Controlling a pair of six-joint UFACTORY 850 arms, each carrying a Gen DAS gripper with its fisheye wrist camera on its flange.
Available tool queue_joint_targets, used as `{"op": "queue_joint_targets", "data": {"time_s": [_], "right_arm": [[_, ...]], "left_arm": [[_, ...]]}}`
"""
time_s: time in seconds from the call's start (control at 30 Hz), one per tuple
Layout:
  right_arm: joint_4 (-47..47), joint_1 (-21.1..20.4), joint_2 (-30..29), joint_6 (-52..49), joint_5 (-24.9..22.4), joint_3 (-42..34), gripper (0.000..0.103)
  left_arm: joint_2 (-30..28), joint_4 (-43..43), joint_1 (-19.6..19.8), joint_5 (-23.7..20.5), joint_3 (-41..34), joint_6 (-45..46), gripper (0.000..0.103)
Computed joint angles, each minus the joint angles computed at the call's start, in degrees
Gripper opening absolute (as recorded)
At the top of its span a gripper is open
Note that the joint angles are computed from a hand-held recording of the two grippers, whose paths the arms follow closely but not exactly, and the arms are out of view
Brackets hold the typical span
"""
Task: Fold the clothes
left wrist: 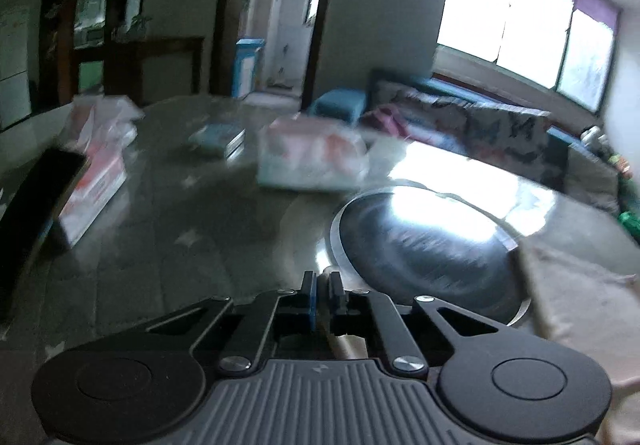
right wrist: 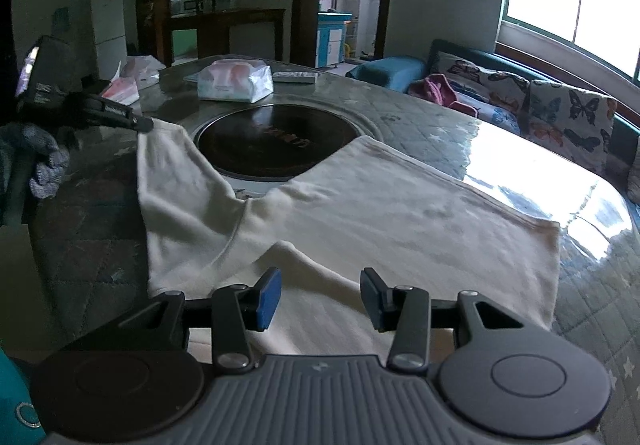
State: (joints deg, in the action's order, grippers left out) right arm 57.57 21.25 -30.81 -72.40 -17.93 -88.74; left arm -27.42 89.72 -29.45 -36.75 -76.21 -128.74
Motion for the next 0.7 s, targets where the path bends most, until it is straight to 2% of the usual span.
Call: {"op": "queue_joint_targets", "data": {"time_s": [0.17,0.33,0.5,0.7], "right_arm": [[4.3,-0.7,0.7,-2.6,0.3,0.9,0.044],[10.7,-1.6,1.7,-7.5,1.2,2.5,0.044],[19.1,-2.9,3.5,-13.8,2.3,5.4,0.044],[25.3,-4.9,5.7,-17.4,3.5,8.9,0.044]], "left_arm": [[1.9,8.5,-2.2,1.9,-0.6,-5.5,0.006],[1.8,16.4,-4.6,5.7,-3.7,-8.6,0.006],[-1.0,22.3,-7.0,10.9,-9.5,-10.7,0.006],[-7.3,28.7,-9.6,17.7,-17.7,-13.1,0.006]]}}
